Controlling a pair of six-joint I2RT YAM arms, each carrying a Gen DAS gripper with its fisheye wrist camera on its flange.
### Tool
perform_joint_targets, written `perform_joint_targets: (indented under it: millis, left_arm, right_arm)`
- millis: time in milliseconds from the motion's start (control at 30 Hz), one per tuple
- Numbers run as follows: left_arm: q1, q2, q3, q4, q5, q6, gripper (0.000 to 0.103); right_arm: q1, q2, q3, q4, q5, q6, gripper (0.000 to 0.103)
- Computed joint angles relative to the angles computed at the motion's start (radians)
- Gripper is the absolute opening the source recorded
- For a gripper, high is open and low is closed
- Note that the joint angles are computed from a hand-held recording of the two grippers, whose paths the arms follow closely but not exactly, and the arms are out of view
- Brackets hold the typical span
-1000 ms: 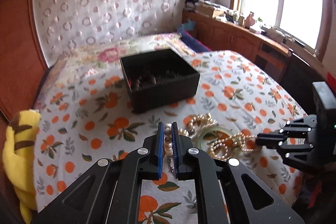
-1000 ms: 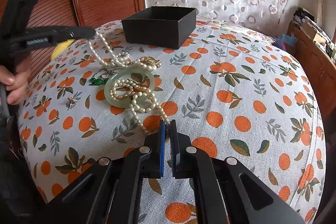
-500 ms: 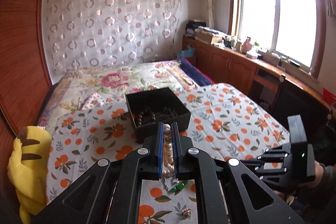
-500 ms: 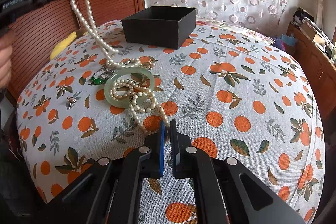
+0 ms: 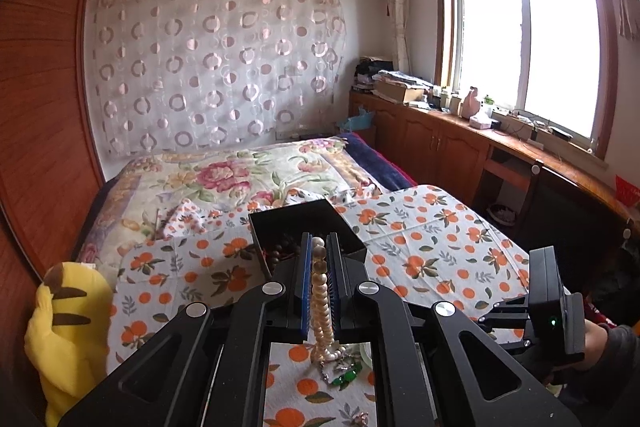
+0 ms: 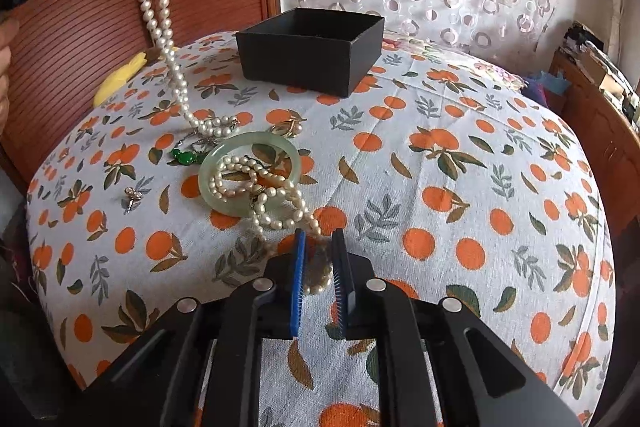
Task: Organize jewelry
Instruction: 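Grasp the pearl necklace with the left tool and lift it toward the box, then lower the pearl necklace into the black box and open the left tool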
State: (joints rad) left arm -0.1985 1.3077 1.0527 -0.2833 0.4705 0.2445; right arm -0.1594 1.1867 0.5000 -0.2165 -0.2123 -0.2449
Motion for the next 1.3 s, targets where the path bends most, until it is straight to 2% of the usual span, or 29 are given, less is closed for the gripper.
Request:
perform_joint_targets:
  millis: [33,367,733,1300]
  left_arm:
    - [0.0,0.004,0.004,0.001,-0.002,-0.001,0.006]
    - [-0.017,0.026,0.07,-0.002,-0.025,-0.005,0.006]
    - [-0.011,0.053,0.108,-0.001,-0.033,-0.007,0.006]
    - [-0.037,0.151,0.285,-0.022,-0.046,-0.034,0.006]
  right_arm:
    - [-0.003,0.001,0.003,-0.005,-0.004,-0.005,0.005]
    - [-0.016,-0.059,0.057,-0.032,-0.024,-0.003,0.005]
    - [0.023,-0.105,0.203,-0.09,-0.013,0.01,0.005]
    - [0.021,0.005,0.509,-0.114,-0.061,0.004,0.005]
